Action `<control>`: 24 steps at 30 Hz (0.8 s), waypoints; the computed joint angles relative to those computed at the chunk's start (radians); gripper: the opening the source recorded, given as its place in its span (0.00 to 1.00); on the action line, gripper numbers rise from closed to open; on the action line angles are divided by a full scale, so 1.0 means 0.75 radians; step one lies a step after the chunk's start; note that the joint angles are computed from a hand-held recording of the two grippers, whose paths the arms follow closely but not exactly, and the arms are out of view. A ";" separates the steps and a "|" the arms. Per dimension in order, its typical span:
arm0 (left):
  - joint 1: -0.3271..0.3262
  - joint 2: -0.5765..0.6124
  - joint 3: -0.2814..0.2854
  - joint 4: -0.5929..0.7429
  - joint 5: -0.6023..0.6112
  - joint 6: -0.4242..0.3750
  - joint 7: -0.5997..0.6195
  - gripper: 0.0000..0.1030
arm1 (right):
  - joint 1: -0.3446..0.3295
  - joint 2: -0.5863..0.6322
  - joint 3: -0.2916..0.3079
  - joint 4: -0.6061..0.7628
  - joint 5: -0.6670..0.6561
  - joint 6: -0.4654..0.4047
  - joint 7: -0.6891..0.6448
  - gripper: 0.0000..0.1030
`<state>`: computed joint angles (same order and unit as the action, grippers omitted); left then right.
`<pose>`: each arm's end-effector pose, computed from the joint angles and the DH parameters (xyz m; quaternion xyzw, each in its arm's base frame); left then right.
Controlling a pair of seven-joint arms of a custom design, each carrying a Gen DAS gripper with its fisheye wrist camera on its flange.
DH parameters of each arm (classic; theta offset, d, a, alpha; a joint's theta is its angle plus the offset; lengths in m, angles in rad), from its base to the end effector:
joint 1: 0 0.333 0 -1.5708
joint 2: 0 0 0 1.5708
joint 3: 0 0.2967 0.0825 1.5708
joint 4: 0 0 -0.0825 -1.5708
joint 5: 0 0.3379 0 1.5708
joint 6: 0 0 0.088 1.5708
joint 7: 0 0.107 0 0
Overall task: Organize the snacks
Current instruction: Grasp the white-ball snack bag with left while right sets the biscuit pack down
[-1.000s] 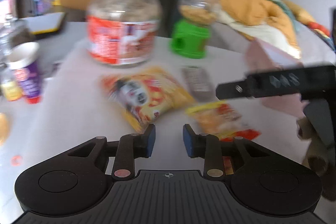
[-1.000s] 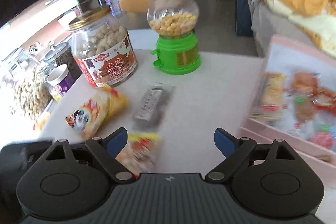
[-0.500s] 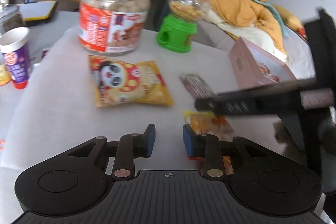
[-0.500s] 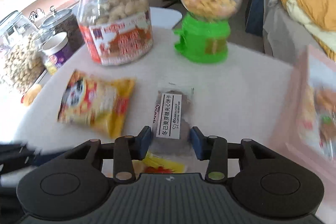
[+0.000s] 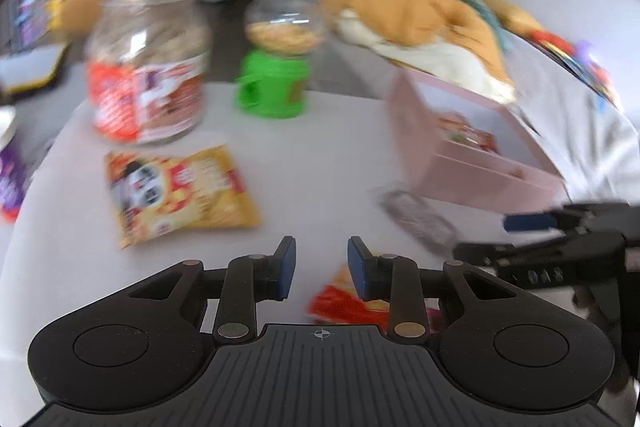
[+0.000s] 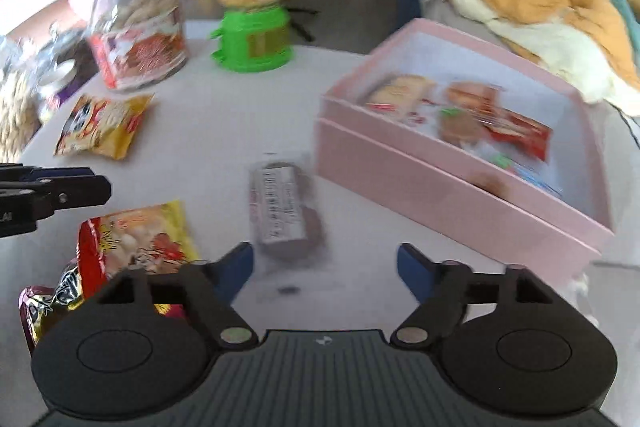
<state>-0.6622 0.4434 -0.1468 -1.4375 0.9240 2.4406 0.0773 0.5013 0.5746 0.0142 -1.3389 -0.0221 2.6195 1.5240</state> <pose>0.4845 -0.4768 0.5002 -0.6884 0.5848 -0.3611 0.2317 0.6213 0.3495 0.4771 -0.8238 0.4492 -0.1855 0.2918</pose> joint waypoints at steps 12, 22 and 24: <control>-0.099 0.263 0.016 0.403 -0.253 -0.144 0.701 0.34 | 0.021 -0.119 -0.080 -0.276 -0.103 0.176 0.114 0.97; -0.100 0.264 0.051 0.409 -0.225 -0.234 0.638 0.62 | -0.031 -0.157 -0.046 -0.425 -0.039 0.373 0.153 1.00; -0.086 0.255 0.046 0.380 -0.233 -0.179 0.633 0.73 | -0.009 -0.158 -0.069 -0.431 -0.049 0.382 0.165 1.00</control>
<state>-0.7269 0.6346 -0.1127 -1.1522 0.7490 2.3060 0.5521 0.4944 0.4564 -0.0374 -1.6618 -0.0590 2.9056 1.6481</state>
